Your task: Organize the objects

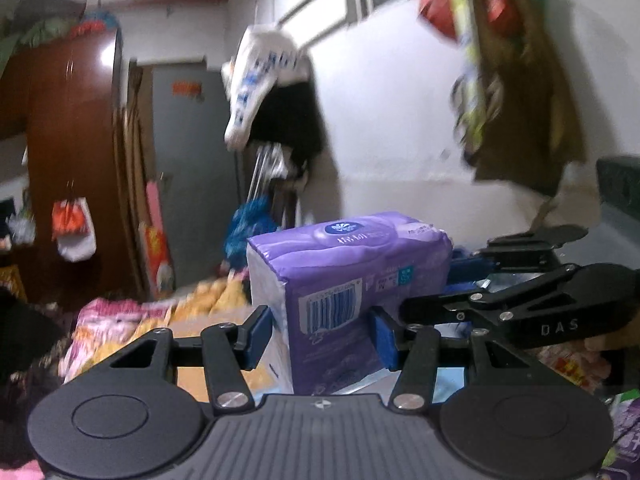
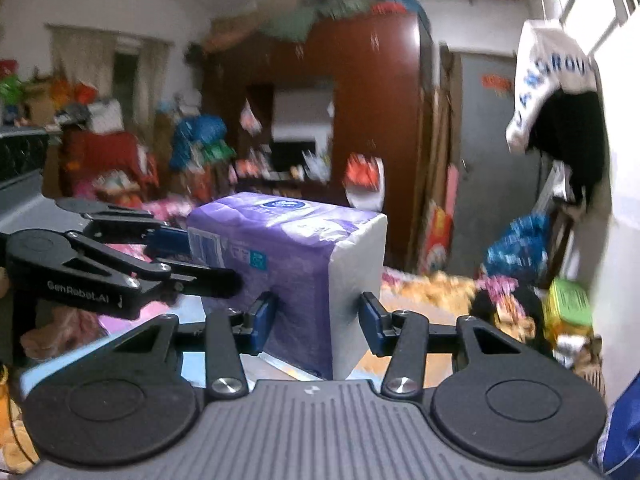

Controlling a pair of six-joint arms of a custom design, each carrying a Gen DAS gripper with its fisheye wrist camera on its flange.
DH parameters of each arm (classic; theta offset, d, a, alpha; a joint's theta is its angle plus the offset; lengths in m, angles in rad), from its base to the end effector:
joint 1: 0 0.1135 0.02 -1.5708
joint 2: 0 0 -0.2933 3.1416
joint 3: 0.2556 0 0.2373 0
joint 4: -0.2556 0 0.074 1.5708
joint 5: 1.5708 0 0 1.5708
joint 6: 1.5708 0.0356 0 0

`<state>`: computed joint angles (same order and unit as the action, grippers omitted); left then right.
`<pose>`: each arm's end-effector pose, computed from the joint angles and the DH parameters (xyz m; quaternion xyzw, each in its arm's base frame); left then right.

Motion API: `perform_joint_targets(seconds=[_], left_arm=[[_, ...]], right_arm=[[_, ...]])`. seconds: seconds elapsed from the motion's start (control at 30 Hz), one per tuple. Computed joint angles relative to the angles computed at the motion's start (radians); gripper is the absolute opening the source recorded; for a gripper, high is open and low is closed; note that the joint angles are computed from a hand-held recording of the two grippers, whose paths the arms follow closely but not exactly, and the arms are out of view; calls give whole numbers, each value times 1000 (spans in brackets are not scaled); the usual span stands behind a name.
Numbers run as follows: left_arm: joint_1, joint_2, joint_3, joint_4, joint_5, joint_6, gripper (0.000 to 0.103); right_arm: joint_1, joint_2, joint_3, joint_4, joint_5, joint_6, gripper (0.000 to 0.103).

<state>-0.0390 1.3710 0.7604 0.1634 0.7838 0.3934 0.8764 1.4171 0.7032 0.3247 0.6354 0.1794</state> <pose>0.2726 -0.0358 0.2756 0.3665 0.7203 -0.2314 0.5416 0.1973 0.2039 0.2594 -0.1059 0.8009 0.0424 0.5878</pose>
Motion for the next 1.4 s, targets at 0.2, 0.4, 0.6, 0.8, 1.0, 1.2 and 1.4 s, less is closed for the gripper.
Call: perform_joint_targets(seconds=[0.2,0.4,0.6,0.8,1.0,1.2,1.4], left_arm=[[-57,131,76,7,-112,-27,57],[-76,176,79,38,-158,-60,66],[39,67,-108,235,-123,-120,88],[367,-58,-402,349,276,41,89],[625,-48,-469,0,470,490,92],[695,12,-497,-81,435,639,92],[742,55,-508,-247,455,877,92]], right_arm=[[-98,103,56,-29,-74,51,50],[-75,130,14,53,-13,32,50],[75,11,-191,223,244,97,103],[346,16,-506,498,426,377,103],[576,196,-535,359,596,896,103],[587,175,-389,-30,635,967,103],[552,266,-379,168,577,819,103]])
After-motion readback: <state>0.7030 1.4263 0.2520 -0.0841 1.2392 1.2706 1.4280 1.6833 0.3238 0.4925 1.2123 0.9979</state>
